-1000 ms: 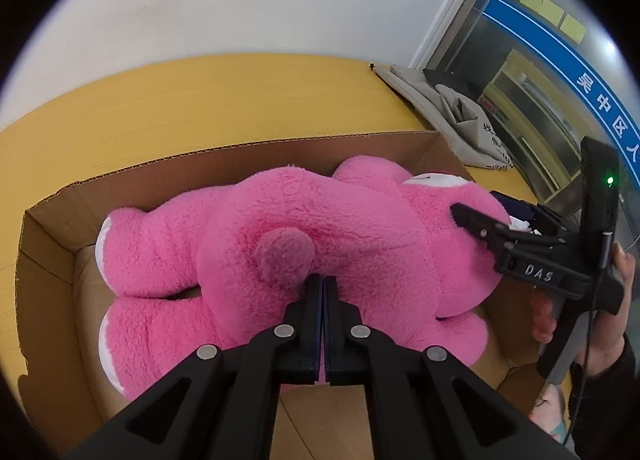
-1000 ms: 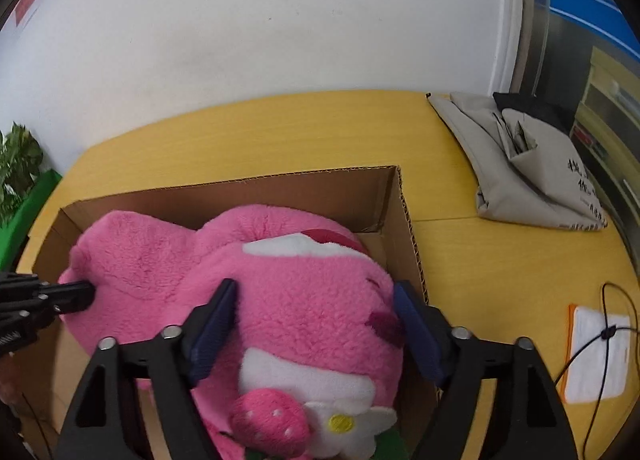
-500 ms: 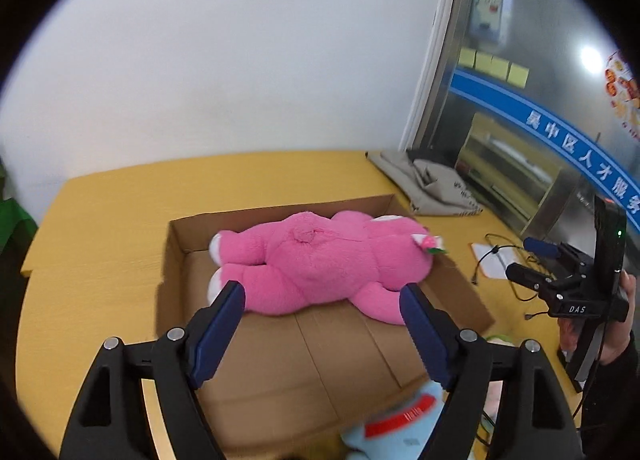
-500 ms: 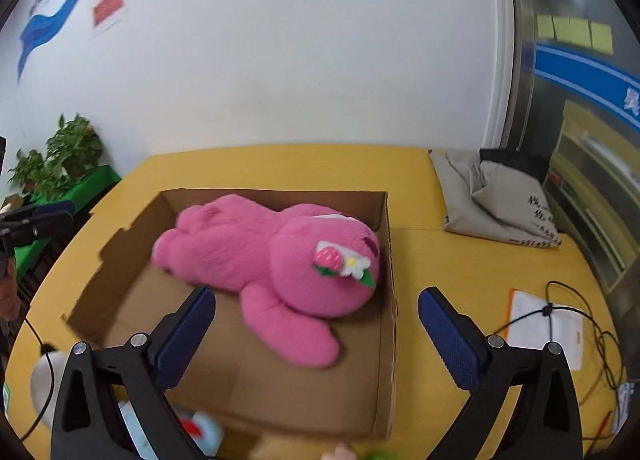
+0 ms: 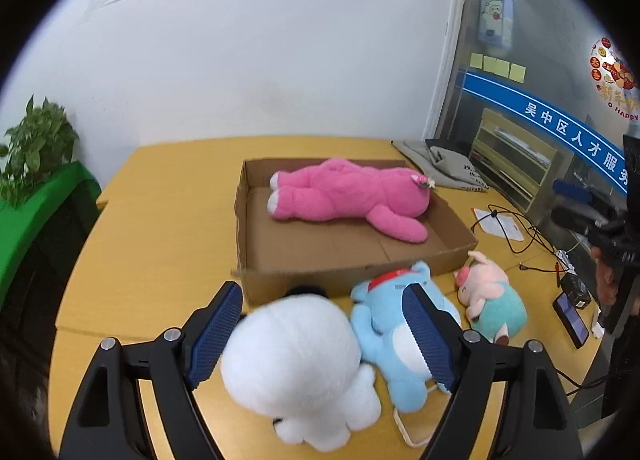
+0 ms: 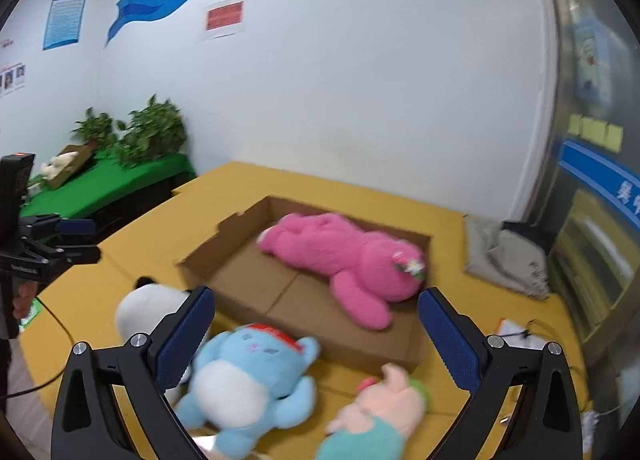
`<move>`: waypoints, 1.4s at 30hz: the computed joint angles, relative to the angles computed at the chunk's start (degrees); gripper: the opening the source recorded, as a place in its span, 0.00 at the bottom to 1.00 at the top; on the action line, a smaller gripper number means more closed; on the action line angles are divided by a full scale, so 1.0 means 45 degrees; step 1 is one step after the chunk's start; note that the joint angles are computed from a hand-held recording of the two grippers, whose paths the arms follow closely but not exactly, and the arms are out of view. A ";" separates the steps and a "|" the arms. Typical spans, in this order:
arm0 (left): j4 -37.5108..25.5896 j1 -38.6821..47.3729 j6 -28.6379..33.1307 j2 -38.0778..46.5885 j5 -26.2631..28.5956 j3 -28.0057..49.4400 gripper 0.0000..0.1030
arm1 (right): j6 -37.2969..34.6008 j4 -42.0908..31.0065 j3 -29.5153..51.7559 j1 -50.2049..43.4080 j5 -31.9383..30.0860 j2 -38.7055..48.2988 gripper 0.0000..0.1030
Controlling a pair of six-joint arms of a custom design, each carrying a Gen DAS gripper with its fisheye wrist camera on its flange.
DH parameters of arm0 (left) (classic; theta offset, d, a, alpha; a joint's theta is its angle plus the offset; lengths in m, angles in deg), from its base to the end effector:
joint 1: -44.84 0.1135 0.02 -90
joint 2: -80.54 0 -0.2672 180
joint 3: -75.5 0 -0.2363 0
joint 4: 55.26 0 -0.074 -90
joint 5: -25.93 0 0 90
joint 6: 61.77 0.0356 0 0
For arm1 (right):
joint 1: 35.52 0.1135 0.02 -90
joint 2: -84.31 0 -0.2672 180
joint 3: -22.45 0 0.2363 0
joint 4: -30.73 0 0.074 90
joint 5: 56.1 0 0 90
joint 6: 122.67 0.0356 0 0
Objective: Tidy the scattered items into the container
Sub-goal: 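Move both tools to the white-and-black plush panda on the table, then close both tools on the sides of the white panda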
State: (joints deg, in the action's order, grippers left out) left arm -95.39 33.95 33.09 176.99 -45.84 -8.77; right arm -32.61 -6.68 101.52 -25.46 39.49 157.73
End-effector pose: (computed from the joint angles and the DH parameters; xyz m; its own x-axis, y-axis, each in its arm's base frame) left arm 0.3591 -0.0804 0.3055 -0.6051 0.1984 -0.7710 0.4648 0.8743 -0.1398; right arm 0.2684 0.0441 0.3353 -0.5184 -0.0909 -0.8503 -0.0918 0.9945 -0.0504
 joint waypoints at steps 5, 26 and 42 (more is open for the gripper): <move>0.0461 0.0521 -0.0591 0.1033 -0.0077 -0.0812 0.80 | 0.1451 0.1657 -0.1036 0.1526 -0.1039 0.2297 1.00; -0.1324 0.3035 0.0198 0.6477 0.5177 0.2498 0.80 | 0.0579 0.2446 0.4580 0.3461 -0.2069 1.0949 1.00; -0.1467 0.2667 0.1202 0.5062 0.5105 0.1630 0.51 | 0.1110 0.3474 0.3506 0.4035 -0.1239 1.0260 0.74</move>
